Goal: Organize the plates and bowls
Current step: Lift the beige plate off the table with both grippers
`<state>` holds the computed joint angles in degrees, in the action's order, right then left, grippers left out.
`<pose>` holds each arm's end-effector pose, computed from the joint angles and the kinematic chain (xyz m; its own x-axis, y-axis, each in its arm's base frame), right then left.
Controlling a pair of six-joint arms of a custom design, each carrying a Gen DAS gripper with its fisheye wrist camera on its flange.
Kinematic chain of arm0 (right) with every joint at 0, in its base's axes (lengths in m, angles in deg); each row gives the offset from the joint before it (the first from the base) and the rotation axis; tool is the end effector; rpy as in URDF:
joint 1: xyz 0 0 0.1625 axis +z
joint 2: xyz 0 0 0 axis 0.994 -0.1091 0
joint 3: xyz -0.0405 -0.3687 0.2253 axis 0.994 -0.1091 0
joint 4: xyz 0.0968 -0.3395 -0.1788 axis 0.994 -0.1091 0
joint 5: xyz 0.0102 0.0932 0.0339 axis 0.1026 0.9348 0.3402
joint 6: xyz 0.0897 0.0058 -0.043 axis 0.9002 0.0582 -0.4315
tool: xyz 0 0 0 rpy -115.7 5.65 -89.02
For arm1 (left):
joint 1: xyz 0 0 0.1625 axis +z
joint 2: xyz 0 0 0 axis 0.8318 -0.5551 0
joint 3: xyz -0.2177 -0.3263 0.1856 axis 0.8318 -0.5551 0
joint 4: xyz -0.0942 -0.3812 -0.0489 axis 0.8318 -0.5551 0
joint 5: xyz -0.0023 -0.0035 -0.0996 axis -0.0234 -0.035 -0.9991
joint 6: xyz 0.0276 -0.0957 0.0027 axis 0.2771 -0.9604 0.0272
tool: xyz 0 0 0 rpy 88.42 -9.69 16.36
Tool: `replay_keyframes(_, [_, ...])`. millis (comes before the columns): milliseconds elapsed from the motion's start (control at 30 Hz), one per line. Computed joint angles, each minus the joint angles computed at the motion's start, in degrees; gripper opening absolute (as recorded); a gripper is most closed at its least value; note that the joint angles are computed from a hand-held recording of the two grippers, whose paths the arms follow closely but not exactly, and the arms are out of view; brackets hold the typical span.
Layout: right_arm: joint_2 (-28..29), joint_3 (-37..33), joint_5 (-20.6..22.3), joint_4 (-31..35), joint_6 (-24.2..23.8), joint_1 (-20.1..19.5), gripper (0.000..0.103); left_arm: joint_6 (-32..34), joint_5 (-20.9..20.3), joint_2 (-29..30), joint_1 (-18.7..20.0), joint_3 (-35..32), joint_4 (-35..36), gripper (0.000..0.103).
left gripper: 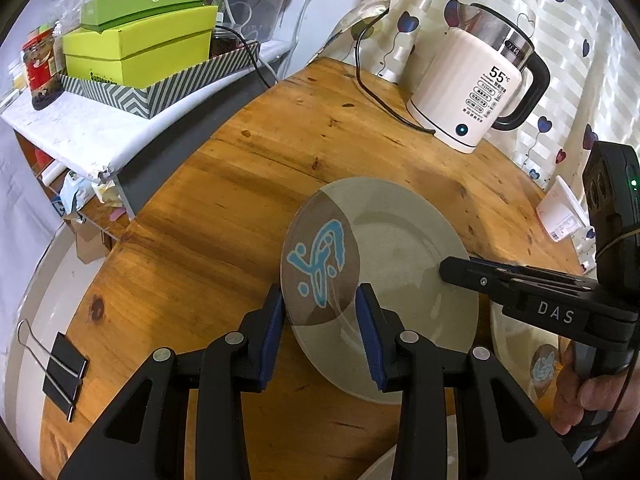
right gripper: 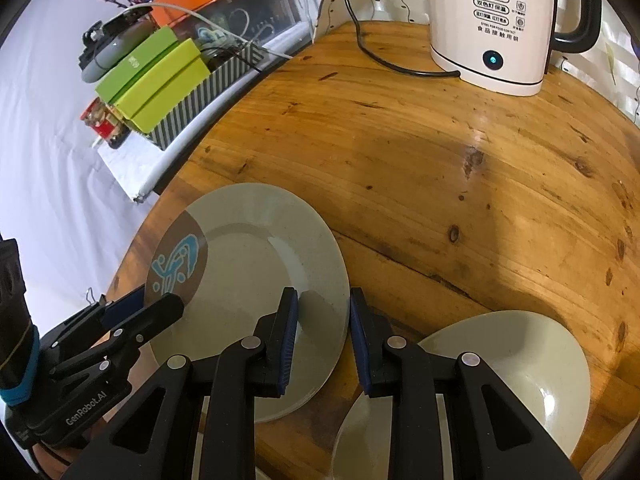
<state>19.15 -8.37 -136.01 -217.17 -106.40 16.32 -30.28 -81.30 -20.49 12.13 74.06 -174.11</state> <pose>0.2432 -0.7914 -0.0656 -0.7012 -0.6321 0.3298 -0.6482 0.7578 0.0744 -0.0276 -0.6362 0.1467 -0.8207 -0.3827 -0.4242 0.0476 0.6941 -0.7183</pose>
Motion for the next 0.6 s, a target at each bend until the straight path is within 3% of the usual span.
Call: replay_keyframes(600, [-4.8,7.3,-1.2,-2.5,1.1,1.4,0.025,-1.6,0.8,-2.7,-2.6,3.9,-0.6,0.038])
